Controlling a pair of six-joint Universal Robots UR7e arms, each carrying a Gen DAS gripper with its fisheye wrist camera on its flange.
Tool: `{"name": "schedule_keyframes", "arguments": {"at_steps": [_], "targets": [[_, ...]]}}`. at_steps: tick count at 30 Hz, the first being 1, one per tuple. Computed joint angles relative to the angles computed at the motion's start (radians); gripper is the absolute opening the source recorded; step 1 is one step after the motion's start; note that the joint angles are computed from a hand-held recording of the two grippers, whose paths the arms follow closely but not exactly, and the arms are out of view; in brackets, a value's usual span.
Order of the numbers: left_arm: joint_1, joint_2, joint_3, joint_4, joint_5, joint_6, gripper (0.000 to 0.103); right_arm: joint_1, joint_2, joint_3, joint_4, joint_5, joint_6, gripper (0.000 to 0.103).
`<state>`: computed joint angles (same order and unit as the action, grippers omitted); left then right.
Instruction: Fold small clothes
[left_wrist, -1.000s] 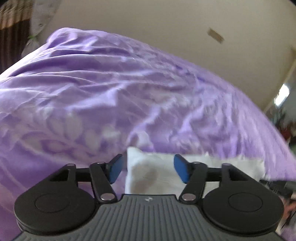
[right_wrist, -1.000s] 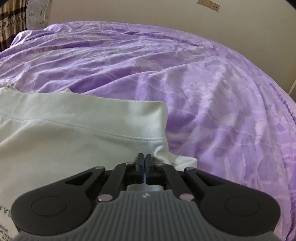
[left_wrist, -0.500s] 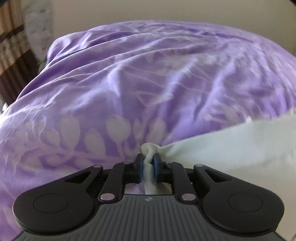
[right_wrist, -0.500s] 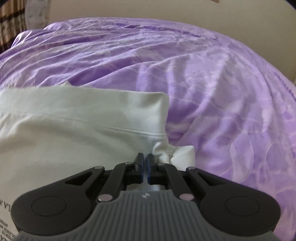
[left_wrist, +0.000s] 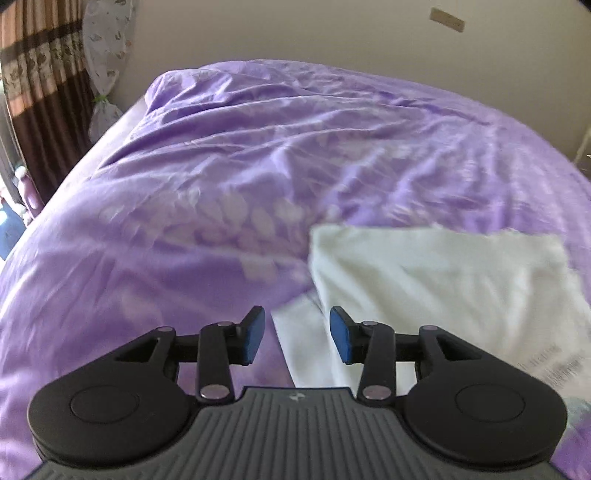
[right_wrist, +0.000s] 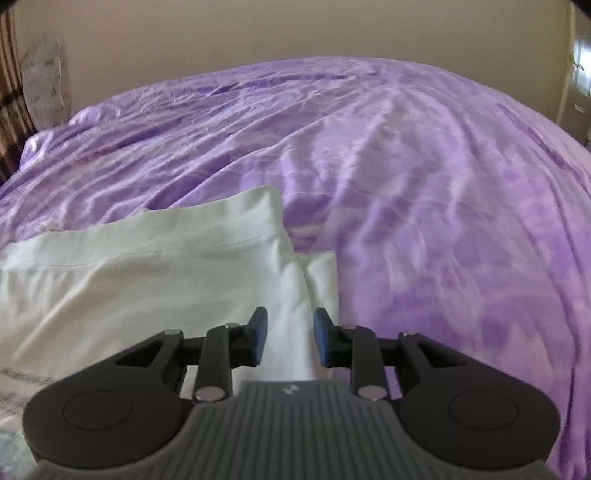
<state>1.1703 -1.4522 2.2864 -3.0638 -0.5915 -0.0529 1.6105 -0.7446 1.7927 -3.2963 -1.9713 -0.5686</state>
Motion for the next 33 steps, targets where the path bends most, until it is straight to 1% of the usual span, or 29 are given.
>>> {"name": "schedule_keyframes", "arguments": {"at_steps": [2, 3, 5, 6, 8, 10, 11, 13, 15, 17, 18, 19, 21, 22, 24, 26, 27, 28, 29, 30, 31, 32, 33], "targets": [[-0.046, -0.068, 0.061, 0.064, 0.001, -0.075, 0.051, -0.007, -0.058, 0.073, -0.002, 0.027, 0.037, 0.036], [-0.063, -0.100, 0.089, 0.083, -0.011, -0.112, 0.056, -0.018, -0.094, 0.117, 0.004, 0.056, 0.052, 0.038], [-0.092, -0.154, 0.147, 0.099, -0.033, -0.193, 0.060, -0.034, -0.140, 0.190, -0.023, 0.078, 0.086, 0.039], [-0.099, -0.167, 0.173, 0.081, -0.043, -0.213, 0.064, -0.044, -0.161, 0.225, -0.037, 0.085, 0.115, 0.039], [-0.119, -0.185, 0.227, 0.061, -0.034, -0.263, 0.067, -0.076, -0.210, 0.299, -0.071, 0.125, 0.192, 0.040], [-0.125, -0.201, 0.272, 0.061, -0.039, -0.310, 0.067, -0.118, -0.251, 0.365, -0.107, 0.188, 0.271, 0.042], [-0.119, -0.198, 0.290, 0.035, -0.047, -0.329, 0.067, -0.134, -0.262, 0.387, -0.127, 0.213, 0.302, 0.044], [-0.099, -0.185, 0.326, -0.038, -0.064, -0.373, 0.067, -0.179, -0.281, 0.434, -0.168, 0.282, 0.378, 0.046], [-0.091, -0.167, 0.361, -0.129, -0.055, -0.419, 0.067, -0.222, -0.283, 0.467, -0.212, 0.351, 0.448, 0.046], [-0.070, -0.170, 0.406, -0.245, -0.104, -0.456, 0.067, -0.257, -0.275, 0.493, -0.275, 0.395, 0.494, 0.046], [-0.056, -0.172, 0.423, -0.297, -0.137, -0.466, 0.067, -0.265, -0.267, 0.501, -0.306, 0.389, 0.515, 0.046], [-0.034, -0.172, 0.440, -0.356, -0.189, -0.475, 0.067, -0.280, -0.261, 0.512, -0.331, 0.396, 0.536, 0.045], [0.009, -0.149, 0.459, -0.463, -0.271, -0.487, 0.069, -0.305, -0.258, 0.528, -0.359, 0.443, 0.553, 0.044], [0.036, -0.118, 0.467, -0.539, -0.314, -0.488, 0.070, -0.306, -0.254, 0.528, -0.365, 0.446, 0.553, 0.044], [0.072, -0.061, 0.467, -0.640, -0.355, -0.488, 0.070, -0.308, -0.243, 0.519, -0.363, 0.463, 0.543, 0.046], [0.102, -0.004, 0.455, -0.717, -0.391, -0.482, 0.070, -0.327, -0.222, 0.511, -0.364, 0.524, 0.532, 0.046], [0.106, 0.019, 0.450, -0.740, -0.395, -0.482, 0.069, -0.341, -0.209, 0.507, -0.373, 0.548, 0.529, 0.045], [0.103, 0.036, 0.446, -0.751, -0.389, -0.475, 0.065, -0.347, -0.192, 0.501, -0.387, 0.551, 0.529, 0.042], [0.086, 0.050, 0.448, -0.761, -0.361, -0.472, 0.054, -0.353, -0.178, 0.496, -0.404, 0.550, 0.537, 0.029], [0.067, 0.060, 0.453, -0.775, -0.335, -0.464, 0.036, -0.364, -0.166, 0.495, -0.423, 0.565, 0.556, 0.022], [0.050, 0.064, 0.458, -0.780, -0.317, -0.454, 0.029, -0.378, -0.162, 0.493, -0.429, 0.594, 0.570, 0.018], [0.024, 0.065, 0.461, -0.784, -0.285, -0.438, 0.020, -0.386, -0.160, 0.500, -0.452, 0.617, 0.580, 0.010], [-0.020, 0.062, 0.470, -0.791, -0.234, -0.411, 0.017, -0.389, -0.162, 0.509, -0.477, 0.640, 0.566, 0.007]]}}
